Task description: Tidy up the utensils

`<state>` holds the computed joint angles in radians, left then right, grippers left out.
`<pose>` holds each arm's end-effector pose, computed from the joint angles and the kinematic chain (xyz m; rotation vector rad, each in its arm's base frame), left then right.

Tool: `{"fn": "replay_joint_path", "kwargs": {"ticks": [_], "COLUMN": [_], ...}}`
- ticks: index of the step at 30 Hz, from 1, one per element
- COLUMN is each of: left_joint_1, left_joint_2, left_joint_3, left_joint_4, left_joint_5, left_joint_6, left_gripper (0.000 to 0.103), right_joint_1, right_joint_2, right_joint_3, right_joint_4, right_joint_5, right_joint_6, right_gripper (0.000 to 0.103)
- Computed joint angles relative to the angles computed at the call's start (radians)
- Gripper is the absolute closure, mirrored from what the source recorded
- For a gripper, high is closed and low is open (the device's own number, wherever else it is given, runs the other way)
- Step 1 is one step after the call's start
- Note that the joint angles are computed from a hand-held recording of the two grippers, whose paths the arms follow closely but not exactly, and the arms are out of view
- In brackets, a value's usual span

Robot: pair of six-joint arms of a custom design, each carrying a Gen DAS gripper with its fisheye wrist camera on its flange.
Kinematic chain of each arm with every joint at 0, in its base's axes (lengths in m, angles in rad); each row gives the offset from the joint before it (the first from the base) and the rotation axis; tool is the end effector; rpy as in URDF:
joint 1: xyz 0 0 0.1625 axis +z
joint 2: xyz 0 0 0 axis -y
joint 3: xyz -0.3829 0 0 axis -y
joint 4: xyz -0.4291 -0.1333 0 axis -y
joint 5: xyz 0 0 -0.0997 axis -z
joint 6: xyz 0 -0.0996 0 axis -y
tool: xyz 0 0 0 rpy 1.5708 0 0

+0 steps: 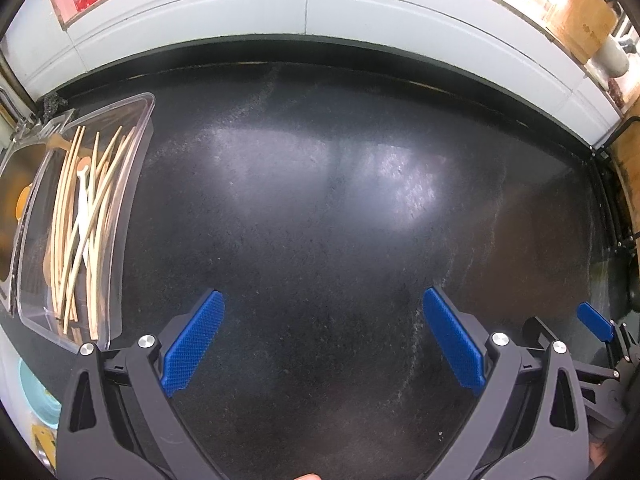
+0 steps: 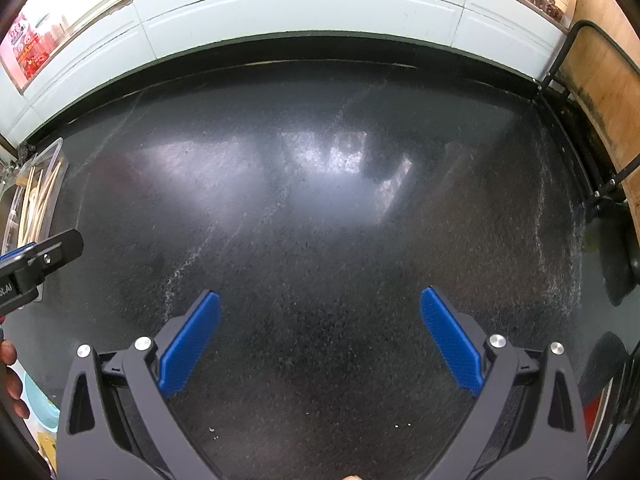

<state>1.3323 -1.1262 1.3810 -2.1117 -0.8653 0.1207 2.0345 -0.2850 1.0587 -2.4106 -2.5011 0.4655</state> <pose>0.0276 -0.7240 0.3554 0.3067 2.4092 -0.4013 0.3957 -0.6718 -0.0825 -0.0398 -2.2729 0.5783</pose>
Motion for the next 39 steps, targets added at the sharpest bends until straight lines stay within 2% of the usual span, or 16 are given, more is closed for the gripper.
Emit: {"fn": "replay_joint_path", "kwargs": {"ticks": [17,24,39], "left_joint_1": [-0.046,-0.042,-0.029], "left_joint_2": [-0.011,-0.015,-0.006], "left_joint_3": [0.068,0.076,0.064], "left_joint_4": [-0.02,-0.008,-0.001], "left_joint_5": [0.024,0.016,-0.019], "left_joint_6": [0.026,0.01,0.038], "left_gripper": [0.006,0.006,0.006], "right_joint_1": [-0.013,-0.015,0.0], "right_joint_2": [-0.104,-0.111,-0.125], "right_joint_3": [0.167,0.18,0.205], "right_joint_4": [-0.095,-0.082,-0.038], "right_joint_5": [-0.012,-0.011,-0.04], "right_joint_6": [0.039,0.05,0.146], "right_gripper": [0.006,0.006,0.006]}}
